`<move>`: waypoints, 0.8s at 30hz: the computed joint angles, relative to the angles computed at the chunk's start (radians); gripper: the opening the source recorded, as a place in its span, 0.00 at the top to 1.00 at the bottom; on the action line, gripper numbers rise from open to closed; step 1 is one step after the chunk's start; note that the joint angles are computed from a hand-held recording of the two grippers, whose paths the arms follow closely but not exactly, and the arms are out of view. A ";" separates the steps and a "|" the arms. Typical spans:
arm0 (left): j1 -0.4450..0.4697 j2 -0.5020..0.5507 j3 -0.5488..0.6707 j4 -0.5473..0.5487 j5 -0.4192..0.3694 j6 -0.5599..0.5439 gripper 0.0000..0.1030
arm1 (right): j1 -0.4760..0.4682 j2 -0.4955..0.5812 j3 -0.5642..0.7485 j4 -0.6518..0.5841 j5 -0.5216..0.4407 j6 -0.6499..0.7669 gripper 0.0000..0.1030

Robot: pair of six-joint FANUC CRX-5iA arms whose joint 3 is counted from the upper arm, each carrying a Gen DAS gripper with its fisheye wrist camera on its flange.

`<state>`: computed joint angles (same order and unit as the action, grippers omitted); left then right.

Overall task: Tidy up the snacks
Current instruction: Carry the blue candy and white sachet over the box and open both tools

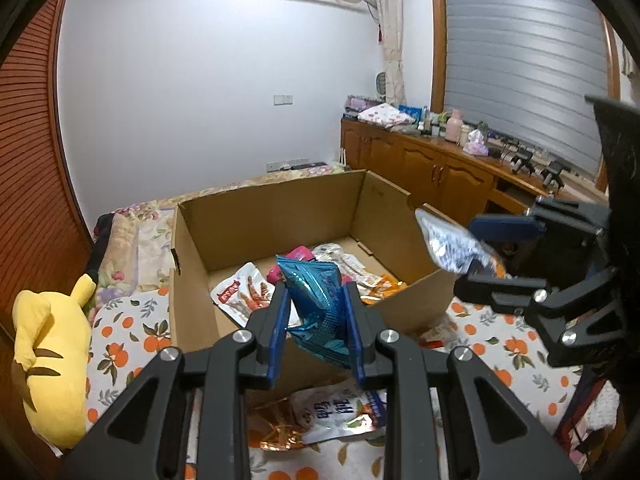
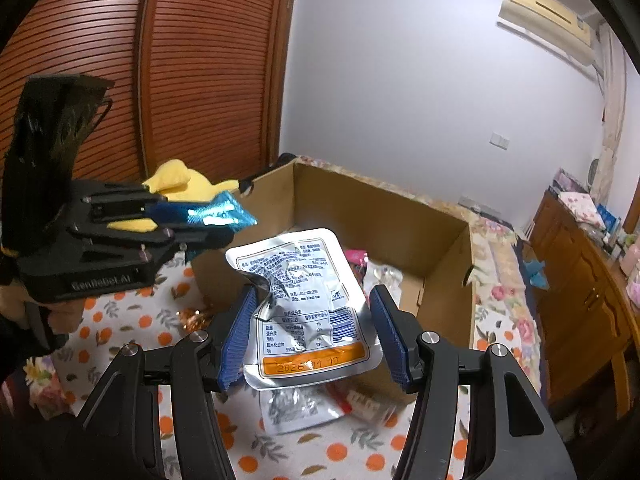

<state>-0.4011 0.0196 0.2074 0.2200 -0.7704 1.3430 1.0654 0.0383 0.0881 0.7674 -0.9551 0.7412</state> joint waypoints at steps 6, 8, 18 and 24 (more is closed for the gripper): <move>0.012 0.047 0.063 -0.025 -0.044 0.025 0.77 | -0.029 0.037 0.053 -0.044 0.004 0.033 0.43; 0.016 0.062 0.080 -0.029 -0.054 0.037 0.77 | -0.039 0.052 0.071 -0.060 -0.001 0.045 0.43; 0.026 0.117 0.153 -0.054 -0.106 0.083 0.70 | -0.073 0.061 0.083 -0.107 0.022 0.026 0.43; 0.025 0.134 0.180 -0.065 -0.116 0.099 0.57 | -0.107 0.106 0.143 -0.145 0.007 0.036 0.43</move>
<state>-0.3766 0.1533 0.3878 0.1546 -0.8859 1.4418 0.9584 0.1445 0.2314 0.6227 -0.9480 0.7770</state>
